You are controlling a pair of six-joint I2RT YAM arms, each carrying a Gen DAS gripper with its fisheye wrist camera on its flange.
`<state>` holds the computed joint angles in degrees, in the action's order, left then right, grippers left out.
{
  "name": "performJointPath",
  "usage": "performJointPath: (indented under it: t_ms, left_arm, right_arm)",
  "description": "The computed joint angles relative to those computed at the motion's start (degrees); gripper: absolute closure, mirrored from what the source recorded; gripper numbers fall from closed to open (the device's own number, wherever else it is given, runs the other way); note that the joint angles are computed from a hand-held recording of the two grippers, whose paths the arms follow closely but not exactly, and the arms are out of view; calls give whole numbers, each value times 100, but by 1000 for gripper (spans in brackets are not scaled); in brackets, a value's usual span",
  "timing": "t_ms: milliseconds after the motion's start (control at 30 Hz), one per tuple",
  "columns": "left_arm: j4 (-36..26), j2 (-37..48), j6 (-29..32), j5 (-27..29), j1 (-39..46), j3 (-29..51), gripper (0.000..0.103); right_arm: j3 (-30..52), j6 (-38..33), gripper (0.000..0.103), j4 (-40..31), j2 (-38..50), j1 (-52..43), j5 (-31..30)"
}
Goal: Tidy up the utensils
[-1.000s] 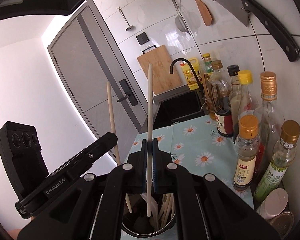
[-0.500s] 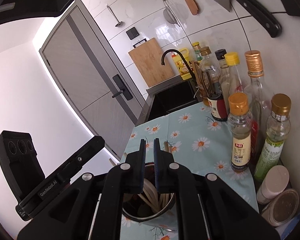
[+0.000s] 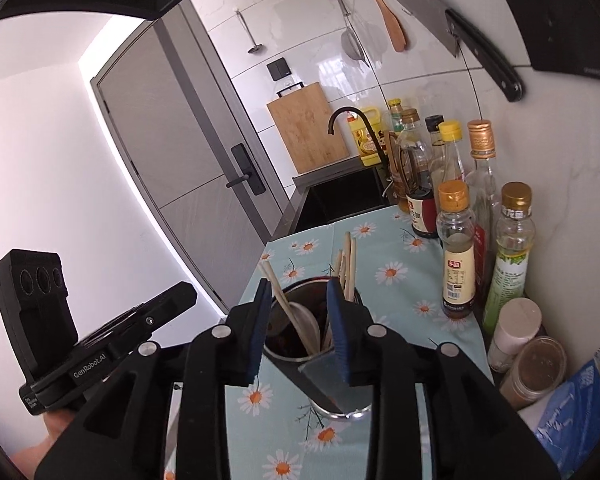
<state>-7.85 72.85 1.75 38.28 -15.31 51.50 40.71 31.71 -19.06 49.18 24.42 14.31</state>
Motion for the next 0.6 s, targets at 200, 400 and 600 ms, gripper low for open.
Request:
performJointPath:
  t_ms: [200,400,600]
  left_arm:
    - [-582,-984,402,-105,231,-655,95]
    - [-1408,-2095,727,-29,460,-1177,61]
    - [-2581,-3539,848,-276,582,-1423,29]
  right_arm:
    - [-173,348,57,-765,-641,1058,982]
    - [-214,1058,48,-1893,-1274,2413,2133]
    - [119,2392,31,-3505,-1382,4329,3582]
